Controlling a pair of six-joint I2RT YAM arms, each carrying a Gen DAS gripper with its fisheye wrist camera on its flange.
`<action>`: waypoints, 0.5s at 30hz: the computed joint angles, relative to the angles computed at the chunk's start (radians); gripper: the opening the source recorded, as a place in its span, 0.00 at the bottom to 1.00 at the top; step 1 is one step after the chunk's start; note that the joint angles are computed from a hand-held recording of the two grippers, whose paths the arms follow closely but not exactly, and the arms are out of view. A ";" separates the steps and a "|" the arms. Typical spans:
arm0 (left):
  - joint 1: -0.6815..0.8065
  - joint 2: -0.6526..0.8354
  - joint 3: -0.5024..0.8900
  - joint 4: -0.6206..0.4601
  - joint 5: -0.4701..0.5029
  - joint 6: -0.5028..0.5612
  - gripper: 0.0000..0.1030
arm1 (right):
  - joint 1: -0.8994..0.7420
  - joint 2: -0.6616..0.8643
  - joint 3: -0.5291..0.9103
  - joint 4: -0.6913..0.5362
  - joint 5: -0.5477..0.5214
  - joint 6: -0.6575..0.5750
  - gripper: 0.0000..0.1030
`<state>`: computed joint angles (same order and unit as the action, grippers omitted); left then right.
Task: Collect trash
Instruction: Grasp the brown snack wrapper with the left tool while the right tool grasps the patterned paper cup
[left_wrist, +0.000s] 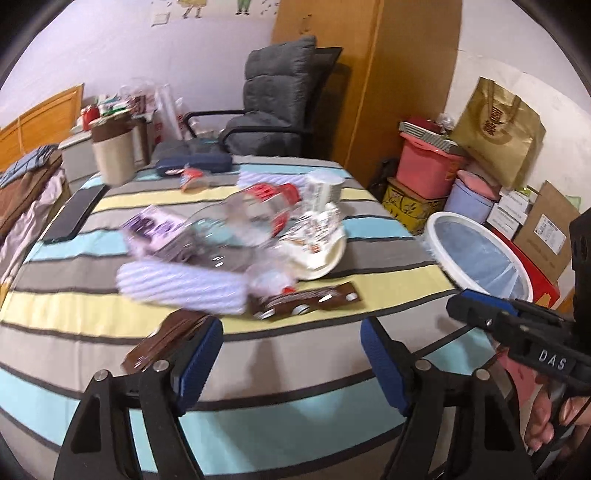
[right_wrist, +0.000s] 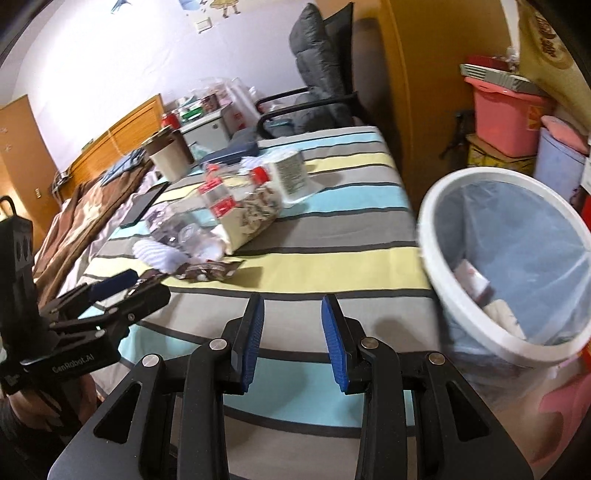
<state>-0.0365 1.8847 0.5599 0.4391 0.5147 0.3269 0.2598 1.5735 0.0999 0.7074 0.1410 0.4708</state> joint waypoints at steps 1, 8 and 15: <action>0.014 0.003 0.001 -0.003 0.003 0.004 0.74 | 0.015 0.013 0.008 0.006 0.006 0.008 0.34; 0.112 0.018 0.046 -0.029 0.025 0.006 0.74 | 0.026 0.057 0.074 -0.019 -0.023 0.021 0.34; 0.175 0.074 0.133 -0.066 0.034 -0.016 0.74 | 0.022 0.094 0.145 -0.067 -0.028 0.030 0.34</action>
<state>0.1382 1.9587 0.6930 0.3728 0.5489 0.3108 0.2815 1.6677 0.2449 0.6401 0.1130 0.5009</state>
